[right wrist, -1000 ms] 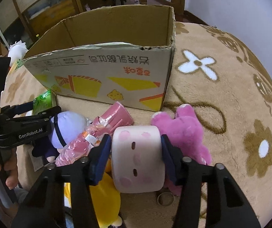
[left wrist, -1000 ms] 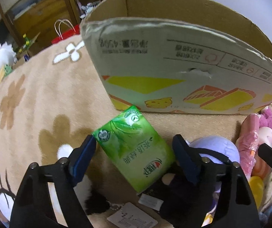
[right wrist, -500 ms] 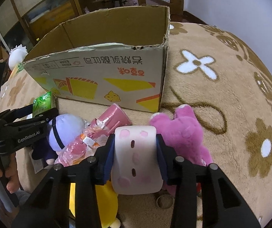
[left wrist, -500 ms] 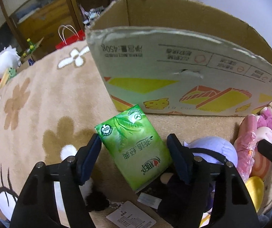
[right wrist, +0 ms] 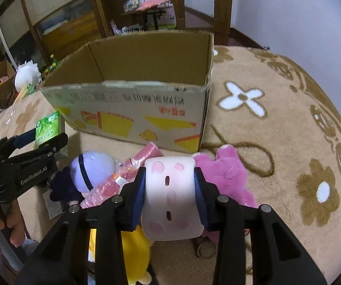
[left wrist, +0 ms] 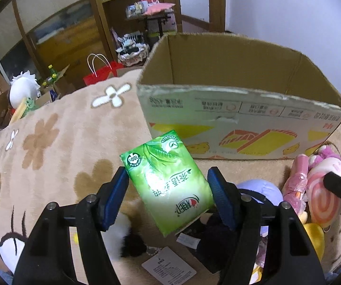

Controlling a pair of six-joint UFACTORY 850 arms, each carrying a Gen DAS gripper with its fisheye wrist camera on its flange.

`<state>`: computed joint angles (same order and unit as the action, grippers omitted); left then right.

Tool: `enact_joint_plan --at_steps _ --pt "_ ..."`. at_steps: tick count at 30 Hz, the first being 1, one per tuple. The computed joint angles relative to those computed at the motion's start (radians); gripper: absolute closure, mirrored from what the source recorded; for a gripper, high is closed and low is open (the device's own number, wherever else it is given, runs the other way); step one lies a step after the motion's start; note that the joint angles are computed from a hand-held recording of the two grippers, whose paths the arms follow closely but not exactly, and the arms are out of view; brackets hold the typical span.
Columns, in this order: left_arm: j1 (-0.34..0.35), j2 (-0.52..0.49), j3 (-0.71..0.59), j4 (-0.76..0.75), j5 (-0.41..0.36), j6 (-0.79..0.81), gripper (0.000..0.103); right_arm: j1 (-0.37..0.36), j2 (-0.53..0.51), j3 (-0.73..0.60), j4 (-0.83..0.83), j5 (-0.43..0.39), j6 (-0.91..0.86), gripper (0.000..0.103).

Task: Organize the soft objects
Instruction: 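Close the left tool on the tissue pack while the right tool grips the marshmallow plush, then carry both items over the box and open both tools to drop them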

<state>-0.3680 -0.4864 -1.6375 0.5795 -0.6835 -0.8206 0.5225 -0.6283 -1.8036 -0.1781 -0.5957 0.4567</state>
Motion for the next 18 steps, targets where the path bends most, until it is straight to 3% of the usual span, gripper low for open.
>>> enact_joint_plan --at_steps 9,18 --pt "-0.012 0.066 0.037 0.096 0.006 -0.113 0.036 0.012 0.057 0.04 -0.145 0.083 0.108 0.063" --pt "-0.02 0.139 0.066 0.322 0.061 -0.323 0.036 0.032 0.128 0.086 -0.373 0.164 0.285 0.063"
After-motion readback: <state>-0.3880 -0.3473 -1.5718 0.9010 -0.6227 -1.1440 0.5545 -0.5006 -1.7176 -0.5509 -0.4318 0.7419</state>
